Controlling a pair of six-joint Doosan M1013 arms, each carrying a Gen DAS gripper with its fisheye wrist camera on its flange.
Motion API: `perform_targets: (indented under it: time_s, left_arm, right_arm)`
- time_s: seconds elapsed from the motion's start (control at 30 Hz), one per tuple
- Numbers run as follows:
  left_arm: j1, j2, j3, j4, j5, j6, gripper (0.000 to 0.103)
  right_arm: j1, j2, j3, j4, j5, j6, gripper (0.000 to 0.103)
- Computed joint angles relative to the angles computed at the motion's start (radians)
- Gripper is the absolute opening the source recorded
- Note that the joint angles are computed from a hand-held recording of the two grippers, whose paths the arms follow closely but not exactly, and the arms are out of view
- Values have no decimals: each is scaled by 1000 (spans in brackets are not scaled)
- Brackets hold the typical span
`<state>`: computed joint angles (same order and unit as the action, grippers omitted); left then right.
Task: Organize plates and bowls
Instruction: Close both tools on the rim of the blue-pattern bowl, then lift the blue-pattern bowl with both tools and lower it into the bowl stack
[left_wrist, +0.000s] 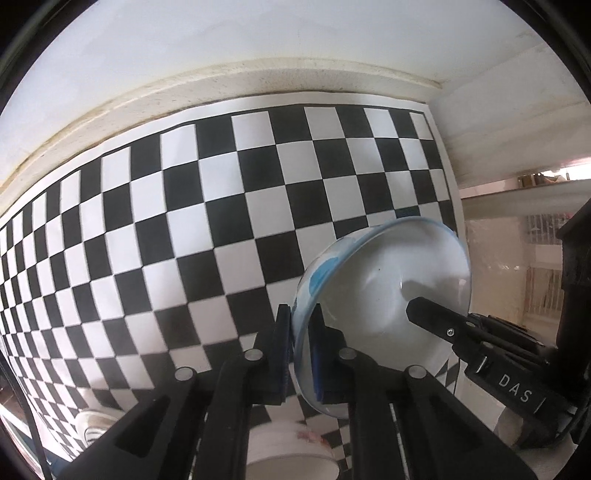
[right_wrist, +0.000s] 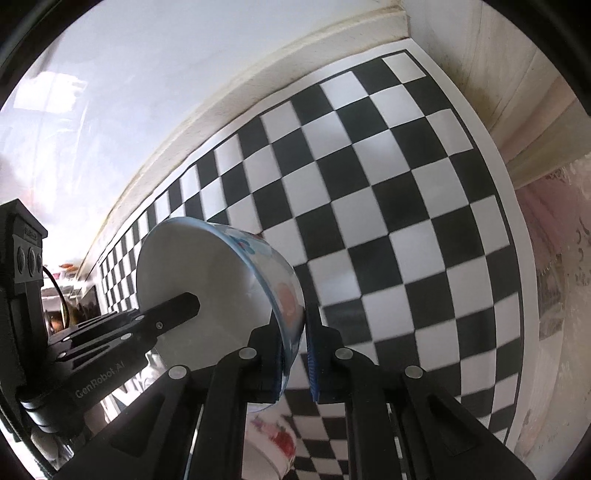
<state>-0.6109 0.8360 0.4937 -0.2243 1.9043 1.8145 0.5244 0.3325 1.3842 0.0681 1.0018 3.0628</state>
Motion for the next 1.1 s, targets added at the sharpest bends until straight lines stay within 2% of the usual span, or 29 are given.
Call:
perform_targets:
  time_s: [0.47, 0.8, 1.1]
  left_arm:
    - [55, -112, 118, -23, -22, 70, 8]
    - [91, -192, 245, 1, -39, 157, 8]
    - [115, -238, 347, 31, -42, 211, 8]
  right_arm:
    - [104, 0, -73, -81, 26, 105, 12]
    - [174, 34, -130, -111, 46, 189, 12]
    - [216, 53, -121, -80, 9, 251, 12]
